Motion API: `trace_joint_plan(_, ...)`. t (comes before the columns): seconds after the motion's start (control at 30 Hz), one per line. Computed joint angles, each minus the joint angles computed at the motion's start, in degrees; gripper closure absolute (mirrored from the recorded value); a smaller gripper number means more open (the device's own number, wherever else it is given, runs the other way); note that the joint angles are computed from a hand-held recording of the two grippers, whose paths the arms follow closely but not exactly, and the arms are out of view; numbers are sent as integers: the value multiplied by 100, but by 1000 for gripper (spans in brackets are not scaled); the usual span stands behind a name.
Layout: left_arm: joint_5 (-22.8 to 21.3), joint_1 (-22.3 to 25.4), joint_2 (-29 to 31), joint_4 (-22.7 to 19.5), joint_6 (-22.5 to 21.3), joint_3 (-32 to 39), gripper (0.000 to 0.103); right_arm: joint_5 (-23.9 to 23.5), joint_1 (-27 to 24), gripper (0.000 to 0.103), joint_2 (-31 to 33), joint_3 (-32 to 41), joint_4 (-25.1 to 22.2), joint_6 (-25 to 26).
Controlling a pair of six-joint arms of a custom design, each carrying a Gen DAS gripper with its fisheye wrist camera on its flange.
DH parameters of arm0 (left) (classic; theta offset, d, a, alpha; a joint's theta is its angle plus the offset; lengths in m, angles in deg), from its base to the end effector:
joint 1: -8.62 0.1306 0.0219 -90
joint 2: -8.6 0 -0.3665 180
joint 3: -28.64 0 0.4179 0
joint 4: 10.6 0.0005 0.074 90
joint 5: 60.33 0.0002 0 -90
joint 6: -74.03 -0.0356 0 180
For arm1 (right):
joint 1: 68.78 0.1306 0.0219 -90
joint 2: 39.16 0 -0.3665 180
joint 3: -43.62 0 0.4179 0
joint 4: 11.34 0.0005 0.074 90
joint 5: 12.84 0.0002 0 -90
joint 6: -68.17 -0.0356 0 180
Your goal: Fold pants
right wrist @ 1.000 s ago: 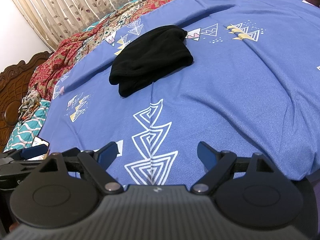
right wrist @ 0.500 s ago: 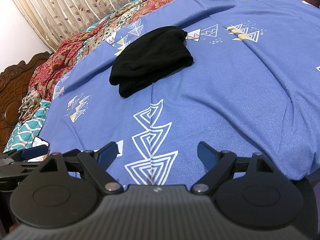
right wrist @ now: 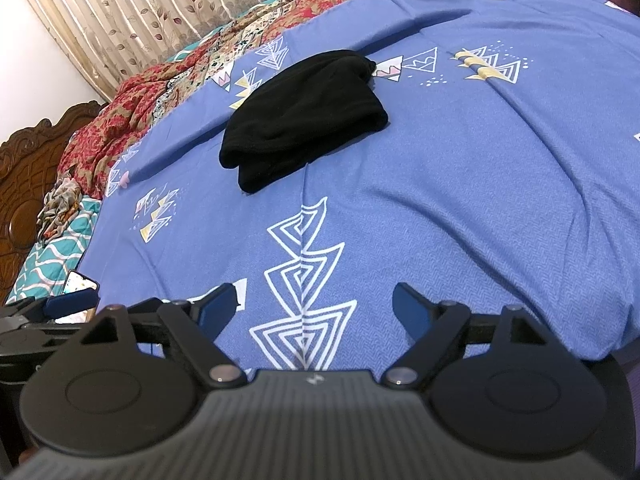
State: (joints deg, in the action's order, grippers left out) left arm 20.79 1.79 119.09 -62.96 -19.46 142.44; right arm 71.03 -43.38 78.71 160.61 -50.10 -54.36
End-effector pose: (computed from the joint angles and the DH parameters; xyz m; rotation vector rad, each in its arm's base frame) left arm 0.6349 -0.0710 0.4155 0.1477 2.4150 0.1614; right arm 0.6266 0.3012 0.3782 0.0868 2.3419 0.6431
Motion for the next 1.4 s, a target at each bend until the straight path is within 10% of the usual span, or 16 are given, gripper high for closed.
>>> trace_joint_plan(1.4,144,48,45,-59,-126,50,0,-8,1,20,11,33,-32,7)
